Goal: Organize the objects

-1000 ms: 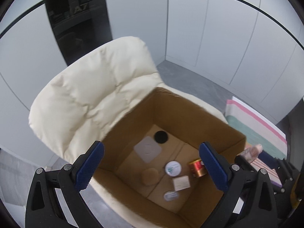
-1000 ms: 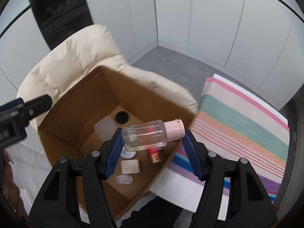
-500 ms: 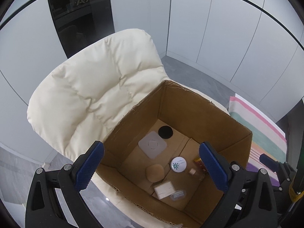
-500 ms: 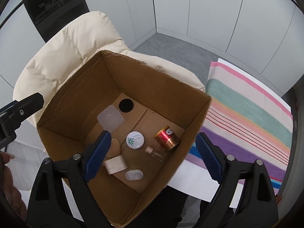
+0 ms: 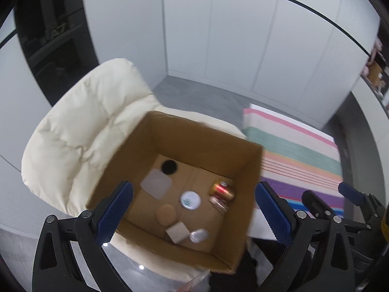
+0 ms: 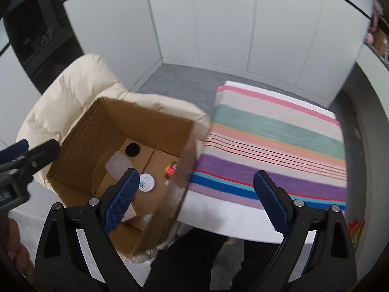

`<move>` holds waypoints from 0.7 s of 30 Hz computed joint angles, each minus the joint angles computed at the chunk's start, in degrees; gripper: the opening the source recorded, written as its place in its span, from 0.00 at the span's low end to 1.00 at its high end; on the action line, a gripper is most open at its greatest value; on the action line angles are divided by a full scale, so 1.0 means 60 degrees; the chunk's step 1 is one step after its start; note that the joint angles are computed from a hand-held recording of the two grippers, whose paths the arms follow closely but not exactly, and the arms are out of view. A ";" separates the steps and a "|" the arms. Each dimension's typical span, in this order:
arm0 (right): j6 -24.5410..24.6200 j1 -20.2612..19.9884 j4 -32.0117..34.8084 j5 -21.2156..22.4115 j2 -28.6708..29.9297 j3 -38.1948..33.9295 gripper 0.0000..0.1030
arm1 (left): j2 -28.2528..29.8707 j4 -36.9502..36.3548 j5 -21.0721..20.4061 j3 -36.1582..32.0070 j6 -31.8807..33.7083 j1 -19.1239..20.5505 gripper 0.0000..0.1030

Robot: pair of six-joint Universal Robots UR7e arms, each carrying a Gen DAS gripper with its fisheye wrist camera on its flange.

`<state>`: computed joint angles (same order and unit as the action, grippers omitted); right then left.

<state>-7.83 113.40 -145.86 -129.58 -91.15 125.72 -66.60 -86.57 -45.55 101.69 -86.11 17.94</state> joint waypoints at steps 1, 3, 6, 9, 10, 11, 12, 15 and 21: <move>0.0209 0.0089 0.0352 -0.0106 -0.0255 -0.0059 0.93 | 0.0053 -0.0117 -0.0143 -0.0094 0.0098 -0.0045 0.98; 0.1013 0.0411 0.1436 -0.0664 -0.0746 -0.0291 0.93 | 0.0178 -0.0381 -0.0529 -0.0310 0.0387 -0.0161 0.98; 0.2111 0.0890 0.3090 -0.1302 -0.1357 -0.0689 0.93 | 0.0352 -0.0589 -0.1341 -0.0739 0.0789 -0.0280 0.98; 0.3172 0.1259 0.4662 -0.1326 -0.1933 -0.1092 0.93 | 0.0706 0.0018 -0.1924 -0.1485 0.0958 -0.0462 0.98; 0.3834 0.1431 0.5344 -0.1455 -0.2077 -0.1270 0.93 | 0.0789 0.0185 -0.1961 -0.1652 0.0981 -0.0560 0.98; 0.4311 0.1535 0.5883 -0.1546 -0.2185 -0.1394 0.93 | 0.0874 0.0380 -0.1968 -0.1841 0.0958 -0.0700 0.98; 0.4688 0.1636 0.6286 -0.1631 -0.2245 -0.1500 0.93 | 0.0920 0.0492 -0.1989 -0.1950 0.0930 -0.0776 0.98; 0.5260 0.1935 0.6905 -0.1827 -0.2488 -0.1671 0.93 | 0.1027 0.0700 -0.2230 -0.2233 0.0904 -0.1007 0.98; 0.5778 0.2109 0.7464 -0.1666 -0.2787 -0.1888 0.93 | 0.1490 0.1472 -0.2494 -0.2902 0.1205 -0.1319 0.98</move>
